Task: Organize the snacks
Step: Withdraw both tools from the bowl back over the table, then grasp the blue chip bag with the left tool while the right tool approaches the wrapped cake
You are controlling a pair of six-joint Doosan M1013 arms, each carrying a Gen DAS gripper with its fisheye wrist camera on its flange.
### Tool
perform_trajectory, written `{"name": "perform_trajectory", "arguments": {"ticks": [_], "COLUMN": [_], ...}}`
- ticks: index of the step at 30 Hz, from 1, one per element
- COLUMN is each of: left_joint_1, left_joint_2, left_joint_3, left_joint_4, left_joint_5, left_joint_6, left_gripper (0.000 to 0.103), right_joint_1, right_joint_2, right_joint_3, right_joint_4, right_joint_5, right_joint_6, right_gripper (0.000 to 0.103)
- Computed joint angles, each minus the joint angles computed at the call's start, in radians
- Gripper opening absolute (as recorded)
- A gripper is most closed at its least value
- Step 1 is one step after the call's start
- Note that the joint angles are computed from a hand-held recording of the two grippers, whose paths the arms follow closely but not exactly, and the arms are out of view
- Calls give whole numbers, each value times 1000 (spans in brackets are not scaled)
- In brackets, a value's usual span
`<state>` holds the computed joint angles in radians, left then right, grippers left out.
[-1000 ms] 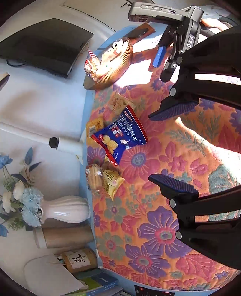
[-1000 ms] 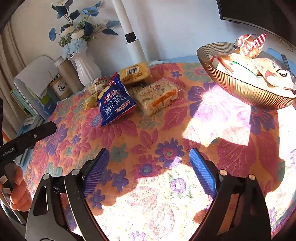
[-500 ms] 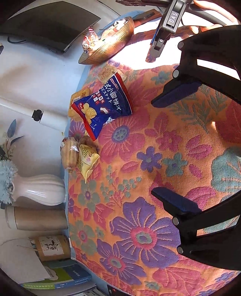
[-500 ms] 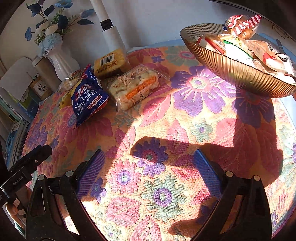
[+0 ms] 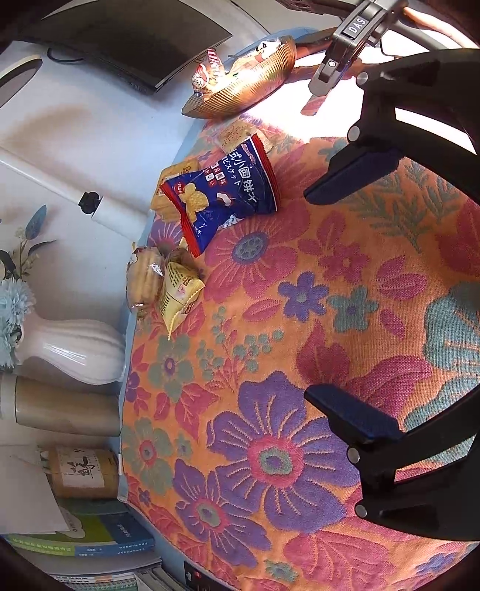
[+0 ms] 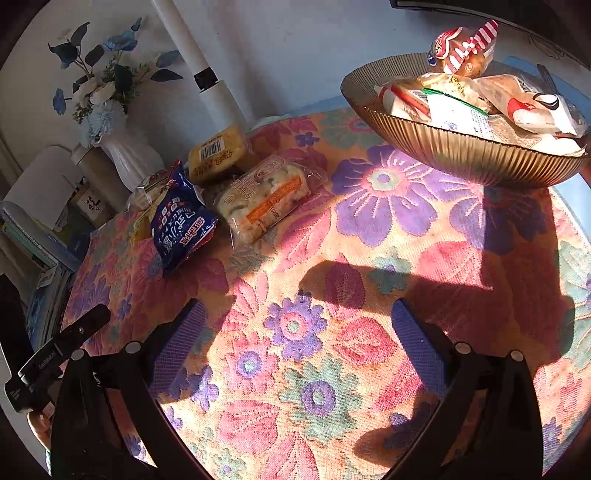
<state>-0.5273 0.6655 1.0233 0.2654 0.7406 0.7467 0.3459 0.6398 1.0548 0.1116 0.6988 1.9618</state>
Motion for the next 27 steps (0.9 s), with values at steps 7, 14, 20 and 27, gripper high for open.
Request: {"name": "perform_trajectory", "arguments": {"ticks": [7,14,20,27], "left_joint_1": [-5,-11,-14,47], "left_joint_2": [5,45,98,292], "left_joint_3": [-10,-105,-270,-582], "left_joint_4": [21,0,-67,-368], "left_joint_5": [16,151,178,286], "left_joint_6": [12,78,163,196], "left_gripper": [97,97,98,96], "right_joint_1": [-32,-28,-14,-68], "right_joint_2": [-6,-22,57,154], "right_joint_3": [26,46,-129,-283], "right_joint_4": [168,131,57,369], "right_joint_5": [-23,-66,127,229], "right_joint_6": [-45,-14,-35,-48], "right_gripper": [100,100,82,83]}}
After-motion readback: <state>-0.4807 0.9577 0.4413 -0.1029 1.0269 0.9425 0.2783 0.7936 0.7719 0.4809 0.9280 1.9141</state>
